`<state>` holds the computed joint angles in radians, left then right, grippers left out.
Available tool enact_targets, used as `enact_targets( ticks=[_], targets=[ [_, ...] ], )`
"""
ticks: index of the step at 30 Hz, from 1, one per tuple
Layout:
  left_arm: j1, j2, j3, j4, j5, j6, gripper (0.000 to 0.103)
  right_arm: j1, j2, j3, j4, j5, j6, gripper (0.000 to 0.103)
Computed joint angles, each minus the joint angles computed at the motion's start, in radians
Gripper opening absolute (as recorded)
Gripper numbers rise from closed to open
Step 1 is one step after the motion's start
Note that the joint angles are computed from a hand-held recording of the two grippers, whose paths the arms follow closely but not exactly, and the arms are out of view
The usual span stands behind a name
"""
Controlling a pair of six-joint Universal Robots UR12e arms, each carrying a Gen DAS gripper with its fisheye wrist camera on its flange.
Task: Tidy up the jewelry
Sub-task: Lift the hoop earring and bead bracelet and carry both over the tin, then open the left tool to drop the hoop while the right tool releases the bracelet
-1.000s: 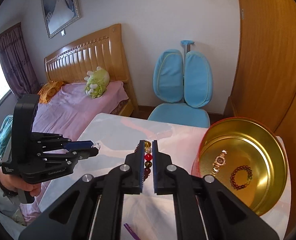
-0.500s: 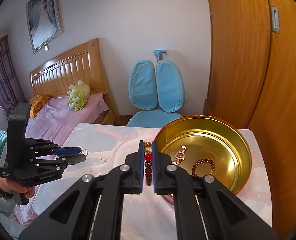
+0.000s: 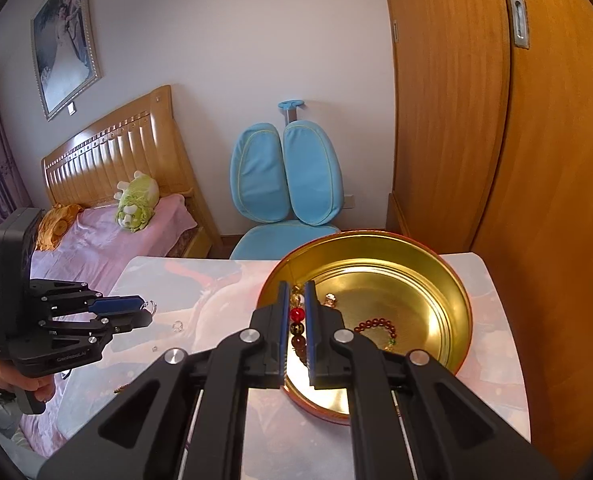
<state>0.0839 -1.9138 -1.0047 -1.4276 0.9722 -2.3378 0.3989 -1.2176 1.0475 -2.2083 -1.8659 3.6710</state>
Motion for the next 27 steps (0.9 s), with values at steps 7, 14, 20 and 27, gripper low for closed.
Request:
enact_targets(
  ticks=[7, 14, 20, 27],
  targets=[
    [-0.042, -0.046, 0.088, -0.072, -0.008, 0.058, 0.02, -0.045, -0.005, -0.005, 0.046, 0.046, 0.038, 0.008],
    [-0.107, -0.14, 0.247, -0.21, 0.018, 0.156, 0.02, -0.09, -0.003, -0.01, 0.118, 0.135, 0.076, 0.008],
    [-0.17, -0.261, 0.418, -0.367, 0.124, 0.213, 0.02, -0.132, 0.007, -0.015, 0.216, 0.251, 0.13, 0.008],
    [-0.22, -0.338, 0.498, -0.43, 0.256, 0.212, 0.02, -0.15, 0.021, -0.011, 0.29, 0.326, 0.152, 0.008]
  ],
)
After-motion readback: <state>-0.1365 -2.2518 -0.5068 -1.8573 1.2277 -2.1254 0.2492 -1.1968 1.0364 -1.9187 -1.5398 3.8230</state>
